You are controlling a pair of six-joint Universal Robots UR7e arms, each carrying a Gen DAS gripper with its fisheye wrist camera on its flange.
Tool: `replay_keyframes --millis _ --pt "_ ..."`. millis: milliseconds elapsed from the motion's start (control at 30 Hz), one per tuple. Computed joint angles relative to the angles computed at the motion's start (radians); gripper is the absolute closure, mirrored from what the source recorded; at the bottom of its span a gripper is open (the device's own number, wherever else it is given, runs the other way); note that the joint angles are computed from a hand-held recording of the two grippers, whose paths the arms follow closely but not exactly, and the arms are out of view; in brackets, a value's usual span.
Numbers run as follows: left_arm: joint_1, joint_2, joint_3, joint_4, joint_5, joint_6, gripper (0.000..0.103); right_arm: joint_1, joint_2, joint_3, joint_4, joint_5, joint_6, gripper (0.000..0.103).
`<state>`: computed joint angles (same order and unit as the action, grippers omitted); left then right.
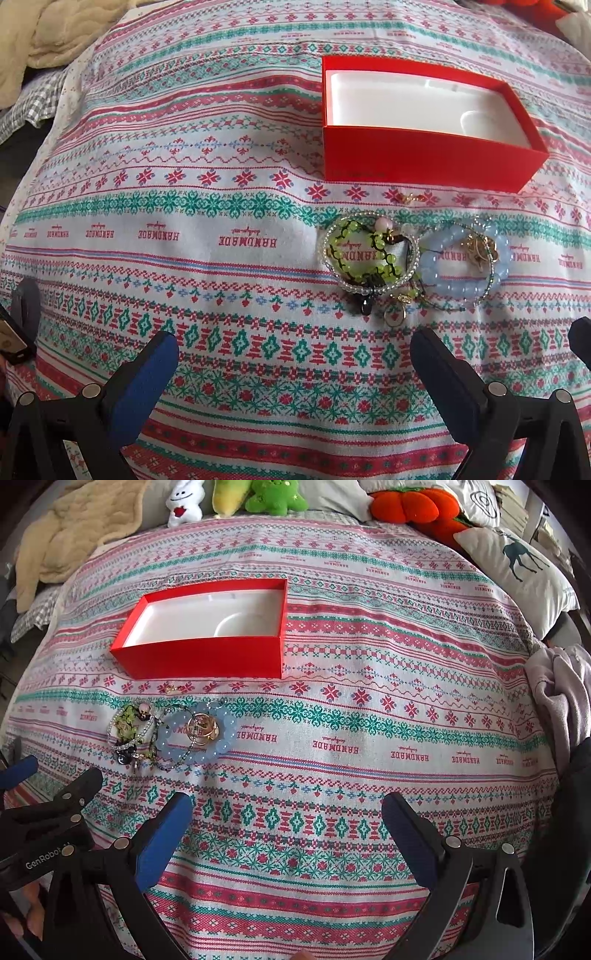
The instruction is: Organize jewelry
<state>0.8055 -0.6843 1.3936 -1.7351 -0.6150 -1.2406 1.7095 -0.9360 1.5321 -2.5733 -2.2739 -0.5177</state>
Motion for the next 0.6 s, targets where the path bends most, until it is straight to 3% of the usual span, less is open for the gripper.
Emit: replay_keyframes --millis 600 --pt "-0.002 0.004 -0.003 -0.004 -0.001 0.0 0.0 -0.002 -0.001 -0.003 0.012 0.002 0.015 0.0"
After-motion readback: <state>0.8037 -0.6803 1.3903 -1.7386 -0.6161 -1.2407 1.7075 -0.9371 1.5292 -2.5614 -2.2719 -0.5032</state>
